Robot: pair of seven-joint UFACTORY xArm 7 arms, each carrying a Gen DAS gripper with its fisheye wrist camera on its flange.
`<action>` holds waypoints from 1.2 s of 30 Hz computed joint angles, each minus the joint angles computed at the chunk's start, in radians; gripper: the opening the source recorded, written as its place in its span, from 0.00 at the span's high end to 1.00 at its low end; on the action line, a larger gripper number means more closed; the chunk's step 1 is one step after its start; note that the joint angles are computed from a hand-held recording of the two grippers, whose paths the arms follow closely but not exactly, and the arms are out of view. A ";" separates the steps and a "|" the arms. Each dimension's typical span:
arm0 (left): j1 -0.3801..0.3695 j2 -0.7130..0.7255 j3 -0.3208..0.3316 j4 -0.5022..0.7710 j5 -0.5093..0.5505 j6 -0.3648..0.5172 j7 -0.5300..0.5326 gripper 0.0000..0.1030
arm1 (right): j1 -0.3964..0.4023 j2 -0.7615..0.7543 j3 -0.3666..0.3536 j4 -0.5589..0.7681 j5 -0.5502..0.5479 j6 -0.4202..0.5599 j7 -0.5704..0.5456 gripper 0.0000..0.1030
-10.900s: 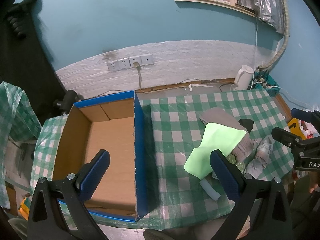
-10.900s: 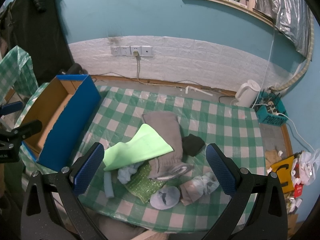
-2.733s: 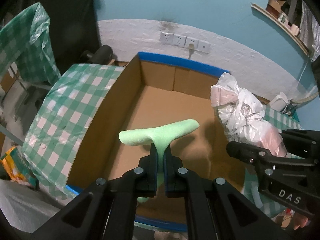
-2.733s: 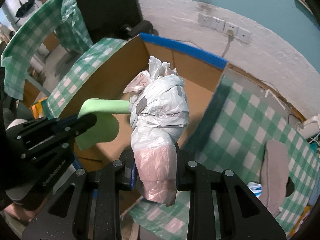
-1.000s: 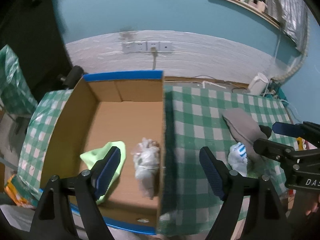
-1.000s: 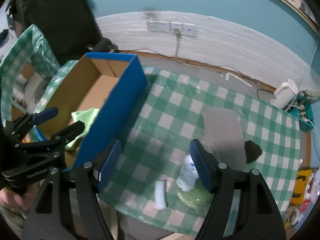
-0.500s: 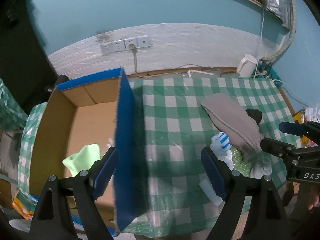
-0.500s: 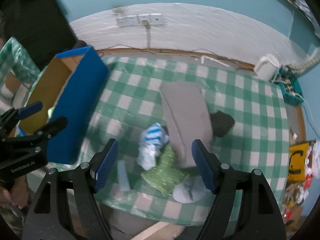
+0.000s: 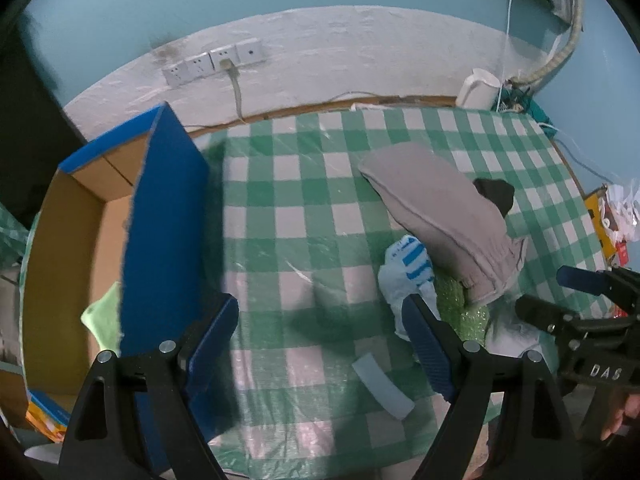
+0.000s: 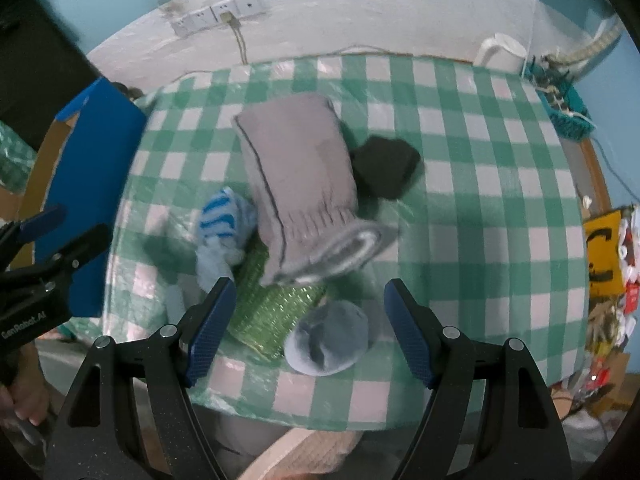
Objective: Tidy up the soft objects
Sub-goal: 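Move both tools back over the remaining soft items on the table, then grasp the blue-striped sock with the left gripper while the right gripper grasps the light blue sock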
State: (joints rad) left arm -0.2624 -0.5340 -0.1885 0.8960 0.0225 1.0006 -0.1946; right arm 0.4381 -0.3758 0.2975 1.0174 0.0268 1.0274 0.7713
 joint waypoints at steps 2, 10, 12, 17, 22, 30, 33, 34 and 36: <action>-0.002 0.010 -0.006 0.000 0.003 0.005 -0.001 0.17 | 0.005 0.000 -0.002 -0.015 0.012 0.001 -0.004 0.25; -0.014 0.048 -0.006 0.005 -0.004 0.011 -0.012 0.17 | 0.027 0.025 -0.009 -0.067 0.057 0.007 -0.020 0.25; -0.016 0.058 -0.003 0.006 -0.011 0.009 -0.015 0.17 | 0.030 0.029 -0.011 -0.075 0.059 0.016 -0.027 0.26; -0.026 0.083 0.006 0.015 -0.039 0.004 -0.016 0.17 | 0.031 0.031 -0.011 -0.087 0.044 0.036 -0.042 0.26; -0.037 0.108 0.008 0.024 -0.069 -0.003 -0.018 0.17 | 0.034 0.039 -0.022 -0.112 0.054 0.032 -0.083 0.39; -0.055 0.157 0.005 0.043 -0.095 -0.009 -0.022 0.16 | 0.011 0.019 -0.037 -0.152 0.045 -0.029 -0.120 0.51; -0.058 0.176 -0.001 0.049 -0.086 -0.010 -0.027 0.16 | 0.001 0.010 -0.041 -0.167 0.042 -0.041 -0.116 0.51; -0.060 0.182 -0.001 0.051 -0.085 -0.011 -0.028 0.16 | -0.003 0.006 -0.042 -0.171 0.041 -0.044 -0.114 0.51; -0.062 0.201 -0.005 0.057 -0.081 -0.012 -0.033 0.16 | -0.008 -0.001 -0.047 -0.181 0.045 -0.049 -0.115 0.50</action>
